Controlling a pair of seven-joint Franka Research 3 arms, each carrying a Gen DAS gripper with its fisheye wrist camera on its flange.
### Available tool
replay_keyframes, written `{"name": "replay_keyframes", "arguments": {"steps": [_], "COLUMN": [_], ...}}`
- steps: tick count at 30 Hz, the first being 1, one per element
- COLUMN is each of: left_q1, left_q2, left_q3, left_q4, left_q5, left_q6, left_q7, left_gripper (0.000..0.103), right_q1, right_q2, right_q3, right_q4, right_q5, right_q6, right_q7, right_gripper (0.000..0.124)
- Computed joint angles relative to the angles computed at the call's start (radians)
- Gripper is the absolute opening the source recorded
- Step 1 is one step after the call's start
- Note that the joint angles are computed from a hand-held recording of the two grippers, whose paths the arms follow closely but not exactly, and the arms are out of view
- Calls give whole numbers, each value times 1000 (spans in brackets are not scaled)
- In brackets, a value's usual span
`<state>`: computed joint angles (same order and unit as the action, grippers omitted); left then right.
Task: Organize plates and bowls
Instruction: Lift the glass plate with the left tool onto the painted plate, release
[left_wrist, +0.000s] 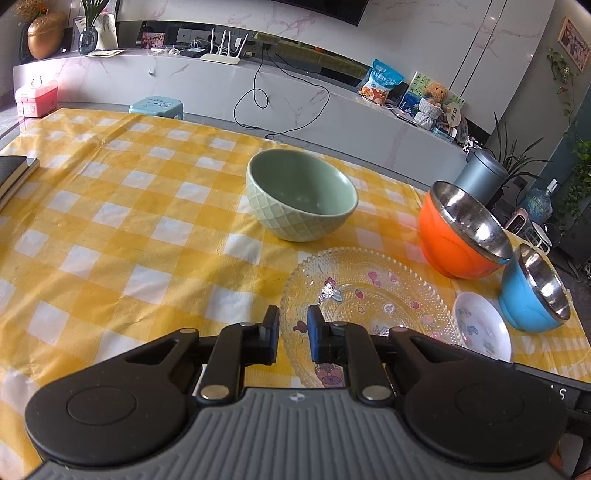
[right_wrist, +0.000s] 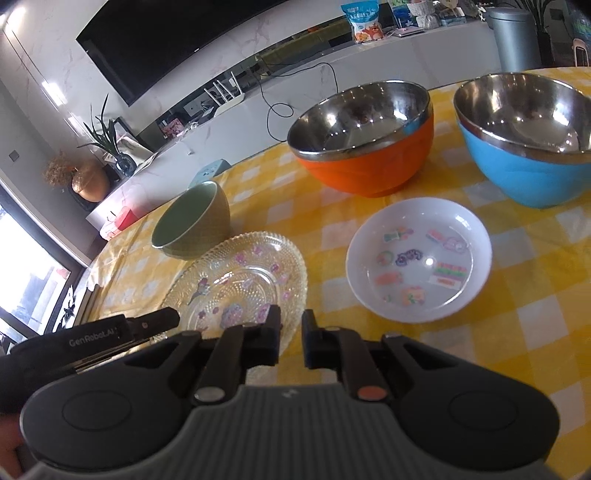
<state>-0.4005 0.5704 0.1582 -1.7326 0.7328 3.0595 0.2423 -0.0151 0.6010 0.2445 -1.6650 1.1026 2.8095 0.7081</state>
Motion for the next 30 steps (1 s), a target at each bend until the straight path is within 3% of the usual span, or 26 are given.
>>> {"name": "replay_keyframes", "arguments": {"steps": [7,13,19,30], "left_q1": [-91,-133,-121,-38], "left_q2": [-82,-164,-244,-294], "left_q3": [83,93,44,-94], "left_q4": [-97,-178,-265,-344], "left_q5": [89,232,352,447], "left_q6": [28,7,-6,-37], "left_q7": [-128,-273,-379,-475], "left_gripper": [17,17,17,17], "right_q1": [-24,-5,18,71], "right_q2": [-102,-211,-320,-423], "right_q3": [5,-44,-114,-192], "right_q4": [-111,-232,-367,-518], "right_q5": [91,173,230,262], "right_q6": [-12,-46,-114,-117], "right_q7": [-89,-167,-213,-256], "right_gripper": [9,9,9,9]}}
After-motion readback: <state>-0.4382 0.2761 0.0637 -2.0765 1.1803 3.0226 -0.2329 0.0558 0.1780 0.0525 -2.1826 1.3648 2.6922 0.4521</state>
